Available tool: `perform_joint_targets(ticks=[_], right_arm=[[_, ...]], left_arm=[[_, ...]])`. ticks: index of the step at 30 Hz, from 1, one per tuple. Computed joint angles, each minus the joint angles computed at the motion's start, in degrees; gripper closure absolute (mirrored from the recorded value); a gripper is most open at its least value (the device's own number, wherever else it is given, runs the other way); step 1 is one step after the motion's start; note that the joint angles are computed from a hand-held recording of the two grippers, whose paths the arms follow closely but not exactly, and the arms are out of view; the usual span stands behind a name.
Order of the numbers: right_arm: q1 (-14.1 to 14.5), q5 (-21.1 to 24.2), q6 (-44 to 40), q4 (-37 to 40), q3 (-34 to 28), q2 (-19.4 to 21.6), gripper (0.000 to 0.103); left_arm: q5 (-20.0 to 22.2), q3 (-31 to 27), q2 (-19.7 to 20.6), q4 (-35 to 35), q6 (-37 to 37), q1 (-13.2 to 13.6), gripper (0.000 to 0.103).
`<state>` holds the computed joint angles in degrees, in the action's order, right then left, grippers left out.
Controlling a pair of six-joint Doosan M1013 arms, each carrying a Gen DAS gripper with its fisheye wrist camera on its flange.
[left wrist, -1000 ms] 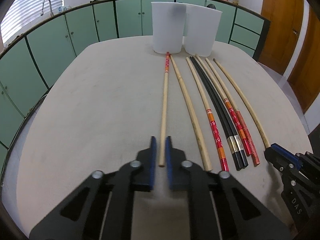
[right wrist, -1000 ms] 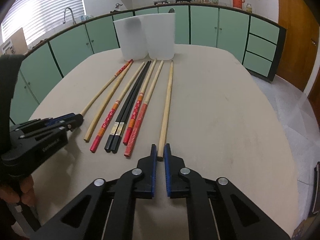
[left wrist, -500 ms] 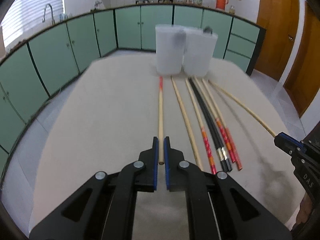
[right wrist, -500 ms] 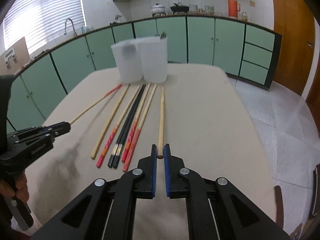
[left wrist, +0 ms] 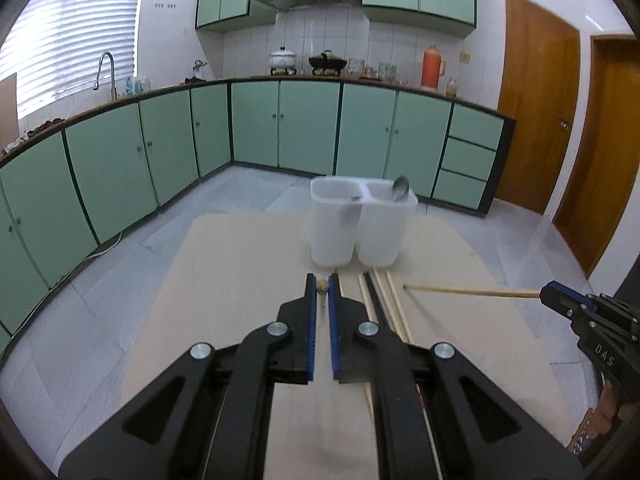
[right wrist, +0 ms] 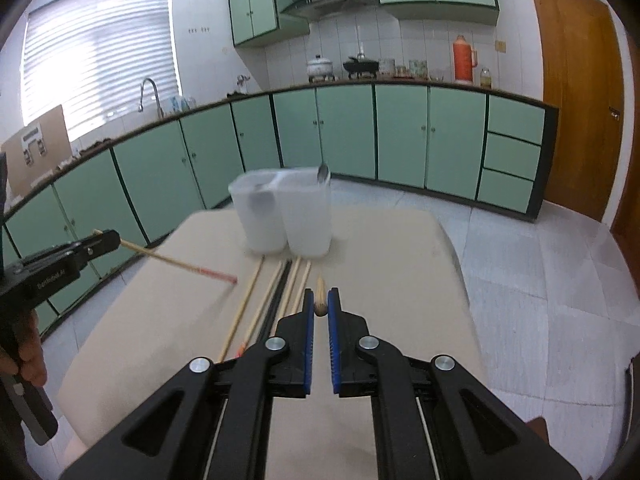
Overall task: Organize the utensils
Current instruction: 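Lift both chopsticks into the white holder and open both tools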
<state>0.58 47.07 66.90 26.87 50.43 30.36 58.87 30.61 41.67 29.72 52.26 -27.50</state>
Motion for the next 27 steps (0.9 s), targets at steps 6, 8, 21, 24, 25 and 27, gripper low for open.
perform_joint_targets(ticks=[6, 8, 21, 24, 25, 27], right_arm=[[0.0, 2.5, -0.1, 1.1, -6.9, 2.8, 0.096], [0.0, 4.2, 0.0, 1.4, -10.1, 4.2, 0.096], [0.3, 14.0, 0.9, 1.8, -26.8, 11.9, 0.096], [0.1, 15.1, 1.0, 2.0, -29.6, 13.1, 0.096], [0.0, 15.7, 1.2, 2.1, -31.3, 13.8, 0.096], [-0.3, 17.3, 2.0, 2.8, -35.5, 15.7, 0.096]], left_arm=[[0.4, -5.5, 2.4, -2.4, 3.1, 0.9, 0.098], [0.8, -7.2, 3.1, -3.6, 3.7, 1.3, 0.098], [3.7, -18.0, 7.0, -7.5, 8.2, 2.5, 0.098], [3.1, -18.5, 6.7, -7.5, 8.4, 2.6, 0.098], [3.1, -18.8, 6.7, -7.4, 8.6, 2.6, 0.098], [2.3, -18.8, 6.2, -7.2, 8.8, 2.6, 0.098]])
